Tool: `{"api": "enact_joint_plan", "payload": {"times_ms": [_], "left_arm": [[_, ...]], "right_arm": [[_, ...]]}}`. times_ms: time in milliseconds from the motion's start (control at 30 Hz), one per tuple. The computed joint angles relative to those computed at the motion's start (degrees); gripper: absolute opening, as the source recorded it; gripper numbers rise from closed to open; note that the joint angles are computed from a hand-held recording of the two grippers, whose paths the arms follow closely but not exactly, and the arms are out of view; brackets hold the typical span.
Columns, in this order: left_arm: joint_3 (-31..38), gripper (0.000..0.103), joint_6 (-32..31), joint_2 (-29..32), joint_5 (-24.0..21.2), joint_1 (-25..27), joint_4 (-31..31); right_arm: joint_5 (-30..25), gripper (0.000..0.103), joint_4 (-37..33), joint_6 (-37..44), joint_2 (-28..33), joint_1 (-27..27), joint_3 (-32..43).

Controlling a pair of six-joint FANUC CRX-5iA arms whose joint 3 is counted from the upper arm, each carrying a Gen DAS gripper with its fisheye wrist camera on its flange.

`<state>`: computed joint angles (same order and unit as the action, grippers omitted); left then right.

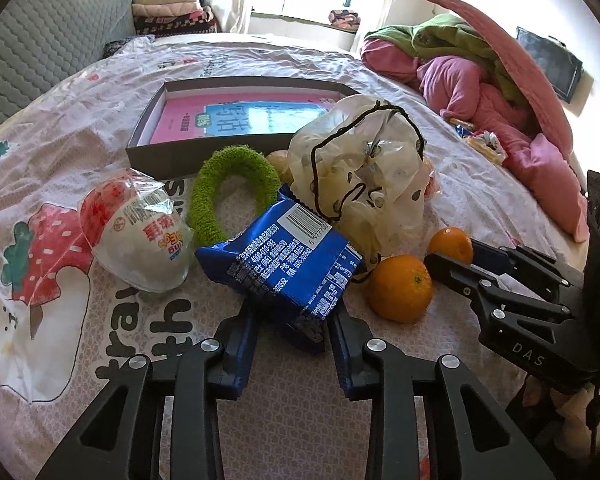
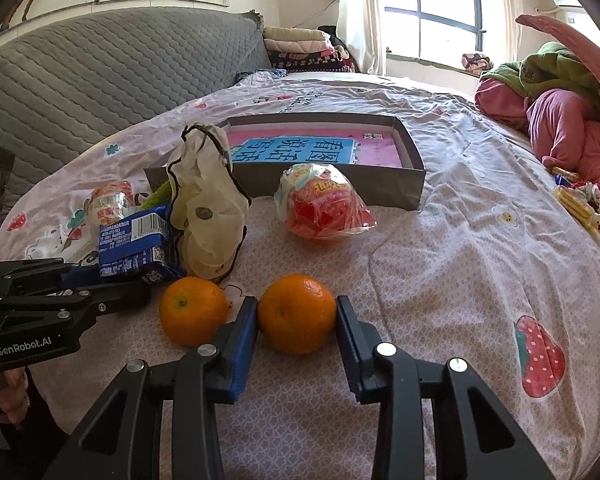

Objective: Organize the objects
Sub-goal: 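Lift the blue snack bag with the left tool while the right tool lifts the orange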

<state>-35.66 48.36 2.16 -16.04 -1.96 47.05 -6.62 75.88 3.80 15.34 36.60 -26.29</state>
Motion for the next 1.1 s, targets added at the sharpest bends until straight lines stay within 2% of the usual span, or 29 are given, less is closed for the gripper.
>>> {"api": "enact_joint_plan", "payload": {"times_ms": [133,200,367,567,867,1033,1100], "left_arm": [[-1.7,0.033,-6.8,0.1,1.5,-1.3,8.6],[-1.8,0.033,-9.8,0.6,0.0,-1.2,12.5],[-1.7,0.033,-11.8,1.2,0.0,-1.6,14.8],[-1.3,0.031,-12.1,1.5,-0.2,-1.8,14.6],[-3.1,0.031,-20.9,1.4,-1.2,-2.9,26.4],[-4.5,0.027,-28.9,0.7,-1.1,-4.8,35.9],[-4.5,0.027,-28.9,0.7,-1.0,-4.8,35.7]], "right_arm": [[-0.4,0.039,-2.0,1.3,0.1,0.4,0.2],[-0.5,0.039,-3.3,2.2,0.2,0.7,0.4],[-0.9,0.039,-5.0,3.4,0.2,1.1,0.6],[-0.9,0.039,-5.7,4.1,0.2,1.2,0.6],[-0.6,0.039,-5.5,3.9,0.2,1.0,0.6],[-0.2,0.039,-5.3,3.4,0.0,0.9,0.4],[-0.4,0.039,-6.7,4.6,0.1,1.2,0.6]]}}
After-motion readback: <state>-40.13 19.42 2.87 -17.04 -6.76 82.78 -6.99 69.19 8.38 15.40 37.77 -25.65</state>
